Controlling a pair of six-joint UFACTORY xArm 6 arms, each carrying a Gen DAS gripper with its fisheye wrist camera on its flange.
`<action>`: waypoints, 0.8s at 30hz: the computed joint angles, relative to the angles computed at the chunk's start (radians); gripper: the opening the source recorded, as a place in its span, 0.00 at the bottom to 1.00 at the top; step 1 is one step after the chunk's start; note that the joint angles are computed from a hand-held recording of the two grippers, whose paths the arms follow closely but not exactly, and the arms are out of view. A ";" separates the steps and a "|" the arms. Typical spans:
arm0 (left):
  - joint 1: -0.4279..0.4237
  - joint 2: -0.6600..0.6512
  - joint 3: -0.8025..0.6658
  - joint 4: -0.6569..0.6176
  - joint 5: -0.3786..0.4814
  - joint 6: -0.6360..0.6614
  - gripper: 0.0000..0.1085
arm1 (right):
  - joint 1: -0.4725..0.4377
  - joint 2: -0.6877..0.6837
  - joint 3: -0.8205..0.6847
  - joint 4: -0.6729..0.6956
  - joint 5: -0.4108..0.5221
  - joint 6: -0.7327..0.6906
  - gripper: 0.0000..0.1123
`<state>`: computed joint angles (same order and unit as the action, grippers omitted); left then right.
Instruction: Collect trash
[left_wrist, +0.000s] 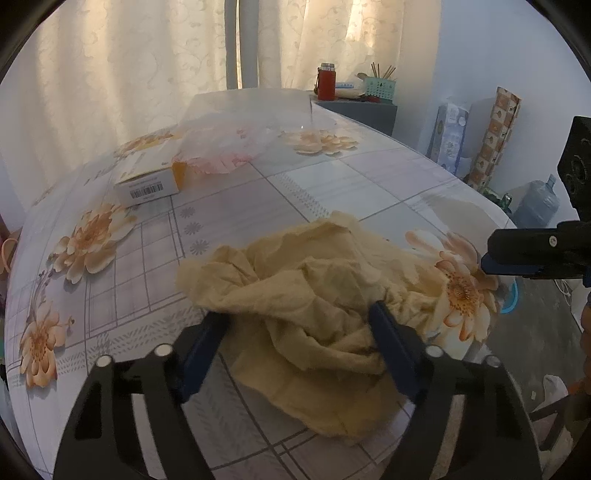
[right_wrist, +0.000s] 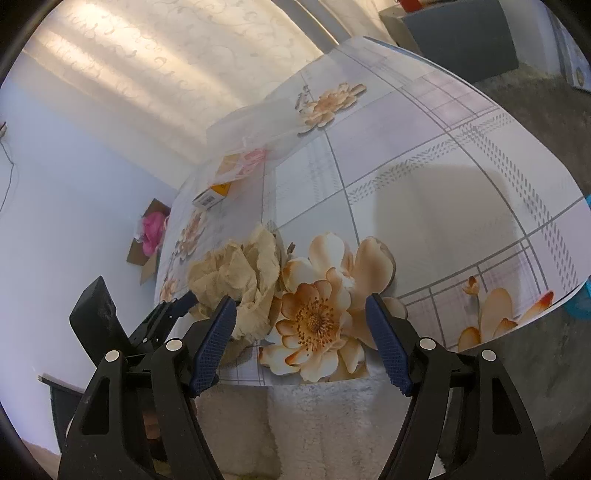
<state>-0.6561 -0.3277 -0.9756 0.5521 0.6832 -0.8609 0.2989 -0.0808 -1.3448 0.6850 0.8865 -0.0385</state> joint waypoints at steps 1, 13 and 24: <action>-0.001 0.001 -0.003 0.001 0.002 -0.004 0.63 | -0.001 -0.001 0.000 -0.001 0.000 0.000 0.62; 0.031 -0.060 0.045 -0.017 -0.008 -0.053 0.29 | 0.012 0.002 -0.016 -0.047 0.000 0.030 0.62; 0.076 -0.187 0.153 -0.040 -0.014 -0.119 0.18 | 0.113 0.110 -0.205 -0.366 -0.002 0.099 0.62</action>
<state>-0.5799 -0.5144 -0.8228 0.5121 0.6697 -0.9802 0.4115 0.0290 -1.5494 0.3187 0.8847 0.0603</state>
